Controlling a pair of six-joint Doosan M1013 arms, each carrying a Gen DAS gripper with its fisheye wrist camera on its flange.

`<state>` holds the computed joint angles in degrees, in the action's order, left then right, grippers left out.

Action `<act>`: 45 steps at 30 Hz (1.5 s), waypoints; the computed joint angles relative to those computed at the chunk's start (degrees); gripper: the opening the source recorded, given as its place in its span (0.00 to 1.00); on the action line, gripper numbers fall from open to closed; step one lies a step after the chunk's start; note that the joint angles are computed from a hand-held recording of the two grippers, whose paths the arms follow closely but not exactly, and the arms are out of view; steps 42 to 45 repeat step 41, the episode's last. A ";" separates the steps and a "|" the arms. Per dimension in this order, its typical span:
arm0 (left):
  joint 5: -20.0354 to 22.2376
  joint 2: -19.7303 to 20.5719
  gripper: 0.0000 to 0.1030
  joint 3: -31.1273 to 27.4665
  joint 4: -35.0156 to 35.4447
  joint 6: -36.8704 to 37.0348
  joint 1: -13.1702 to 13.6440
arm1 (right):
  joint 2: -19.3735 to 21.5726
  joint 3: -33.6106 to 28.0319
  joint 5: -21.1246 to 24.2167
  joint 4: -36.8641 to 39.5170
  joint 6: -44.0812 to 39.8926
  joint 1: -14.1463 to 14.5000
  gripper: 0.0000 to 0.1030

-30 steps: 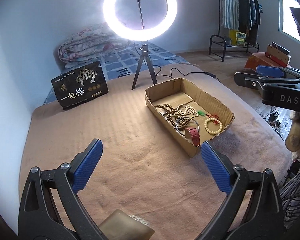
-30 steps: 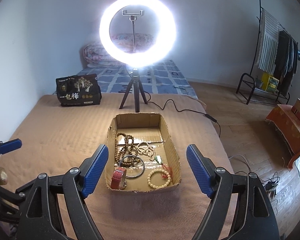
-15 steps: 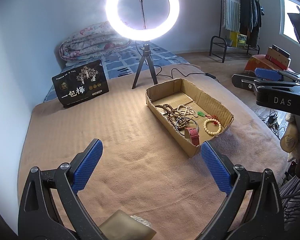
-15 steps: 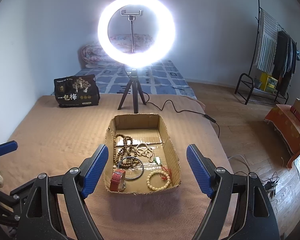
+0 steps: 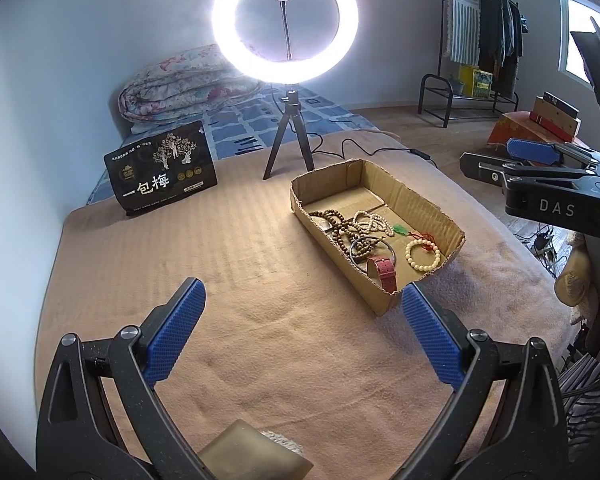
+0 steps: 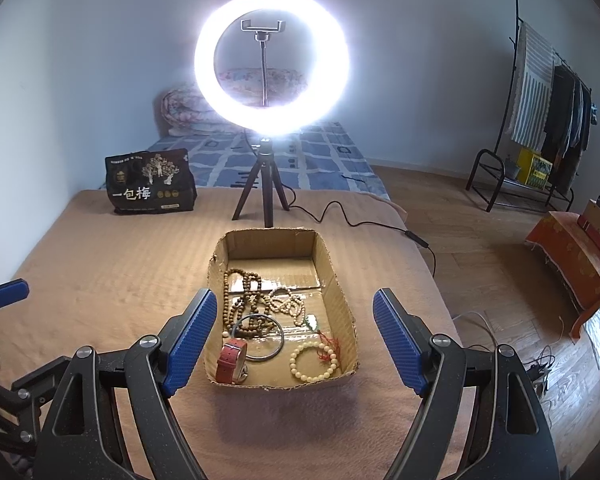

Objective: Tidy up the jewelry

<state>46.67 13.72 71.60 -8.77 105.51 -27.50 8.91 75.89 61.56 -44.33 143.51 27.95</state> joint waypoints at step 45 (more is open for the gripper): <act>-1.34 -0.59 0.98 0.59 2.29 -3.60 -0.42 | 0.34 -0.36 0.89 0.93 -1.30 -0.04 0.78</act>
